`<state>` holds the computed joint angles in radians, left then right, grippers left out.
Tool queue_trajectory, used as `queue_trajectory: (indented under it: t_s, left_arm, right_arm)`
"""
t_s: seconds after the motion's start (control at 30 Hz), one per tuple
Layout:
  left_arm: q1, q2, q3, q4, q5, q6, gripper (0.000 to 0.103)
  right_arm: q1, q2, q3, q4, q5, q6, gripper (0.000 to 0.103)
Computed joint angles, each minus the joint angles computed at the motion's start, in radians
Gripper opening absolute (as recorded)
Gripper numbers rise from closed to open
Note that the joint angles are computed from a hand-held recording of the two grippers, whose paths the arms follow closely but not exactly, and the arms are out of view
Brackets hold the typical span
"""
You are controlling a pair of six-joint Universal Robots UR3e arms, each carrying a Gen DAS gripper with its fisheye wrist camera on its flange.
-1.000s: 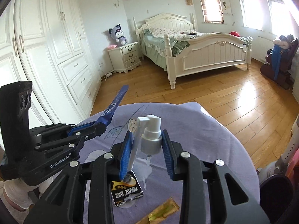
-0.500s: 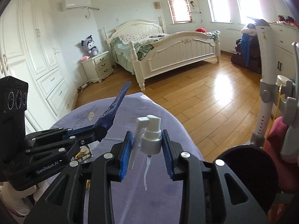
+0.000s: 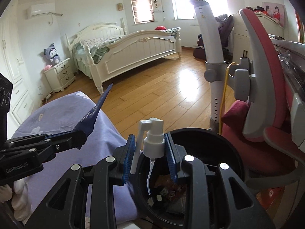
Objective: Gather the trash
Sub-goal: 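Carry spray bottle and toothpaste tube over the black bin and open both tools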
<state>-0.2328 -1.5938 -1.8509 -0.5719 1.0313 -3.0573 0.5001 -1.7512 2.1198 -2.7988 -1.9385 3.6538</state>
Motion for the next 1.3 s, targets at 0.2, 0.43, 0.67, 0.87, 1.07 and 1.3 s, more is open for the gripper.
queue_trajectory:
  t_s: [0.2,0.43,0.67,0.87,1.07,1.3]
  left_arm:
    - [-0.103,-0.135,0.089,0.035,0.046,-0.062,0.008]
    - [-0.172,-0.214,0.154,0.029,0.075,-0.081,0.008]
    - [-0.200,-0.256,0.202,-0.003,0.089,-0.072,0.008]
    - [-0.217,-0.286,0.240,-0.019,0.100,-0.072,0.008]
    - [-0.245,-0.314,0.281,-0.039,0.136,-0.075,0.017]
    - [-0.247,-0.259,0.216,0.004,0.182,-0.085,0.059]
  right_arm:
    - [-0.068,-0.077,0.129,-0.024,0.009,-0.010,0.032]
    - [-0.117,-0.130,0.198,-0.018,0.030,-0.018,0.032]
    - [-0.142,-0.154,0.233,-0.010,0.043,-0.016,0.032]
    - [-0.157,-0.170,0.240,0.005,0.053,-0.021,0.032]
    - [-0.167,-0.182,0.236,0.046,0.048,-0.022,0.034]
    - [-0.133,-0.193,0.229,0.088,0.022,0.011,0.040]
